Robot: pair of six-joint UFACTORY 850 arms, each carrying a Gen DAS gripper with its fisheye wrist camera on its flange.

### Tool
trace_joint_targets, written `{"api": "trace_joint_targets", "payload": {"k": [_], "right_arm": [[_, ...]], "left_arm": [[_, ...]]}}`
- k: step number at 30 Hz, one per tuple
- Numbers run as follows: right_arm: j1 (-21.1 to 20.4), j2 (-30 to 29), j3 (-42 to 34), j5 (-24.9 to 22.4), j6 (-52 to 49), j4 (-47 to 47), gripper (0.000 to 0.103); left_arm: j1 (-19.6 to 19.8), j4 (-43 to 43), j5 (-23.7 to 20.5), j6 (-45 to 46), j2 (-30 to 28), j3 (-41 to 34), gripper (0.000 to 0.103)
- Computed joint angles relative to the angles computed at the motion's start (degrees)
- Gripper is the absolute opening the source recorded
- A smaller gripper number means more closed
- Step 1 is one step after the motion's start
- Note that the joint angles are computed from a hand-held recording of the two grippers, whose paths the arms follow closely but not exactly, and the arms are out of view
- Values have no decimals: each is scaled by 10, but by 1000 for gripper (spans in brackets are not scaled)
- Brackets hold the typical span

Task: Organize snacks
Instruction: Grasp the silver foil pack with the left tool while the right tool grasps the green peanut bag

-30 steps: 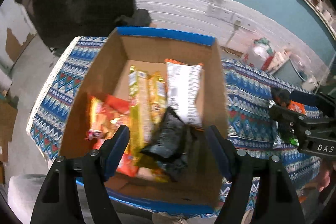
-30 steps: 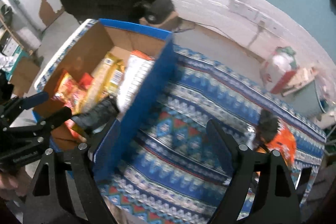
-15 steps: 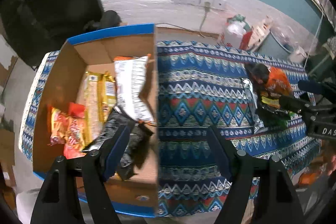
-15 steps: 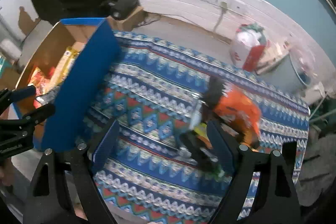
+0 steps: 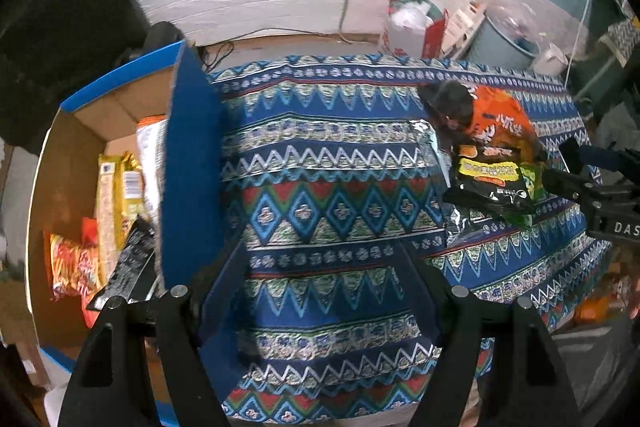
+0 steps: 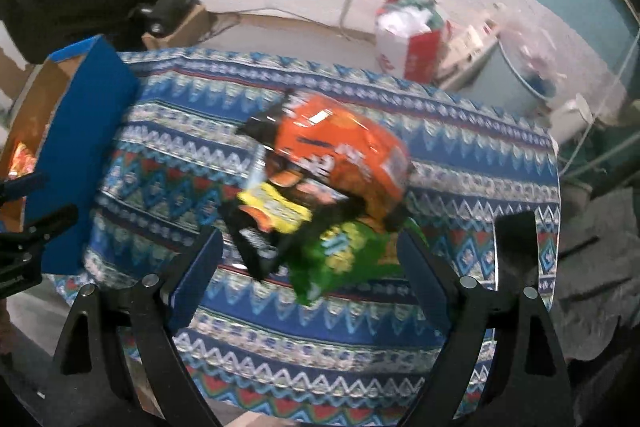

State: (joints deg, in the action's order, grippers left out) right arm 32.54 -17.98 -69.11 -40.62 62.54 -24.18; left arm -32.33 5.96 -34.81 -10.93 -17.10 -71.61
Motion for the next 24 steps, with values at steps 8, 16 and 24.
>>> {"api": "trace_joint_targets", "payload": {"k": [8, 16, 24], "right_arm": [[-25, -1, 34, -1, 5, 16, 88], [-44, -32, 32, -10, 7, 17, 88], [-49, -36, 52, -11, -15, 25, 89]], "left_arm": [[-21, 8, -22, 5, -43, -36, 77], [-33, 10, -37, 14, -79, -65, 77], [-38, -29, -49, 31, -108, -107, 77]]}}
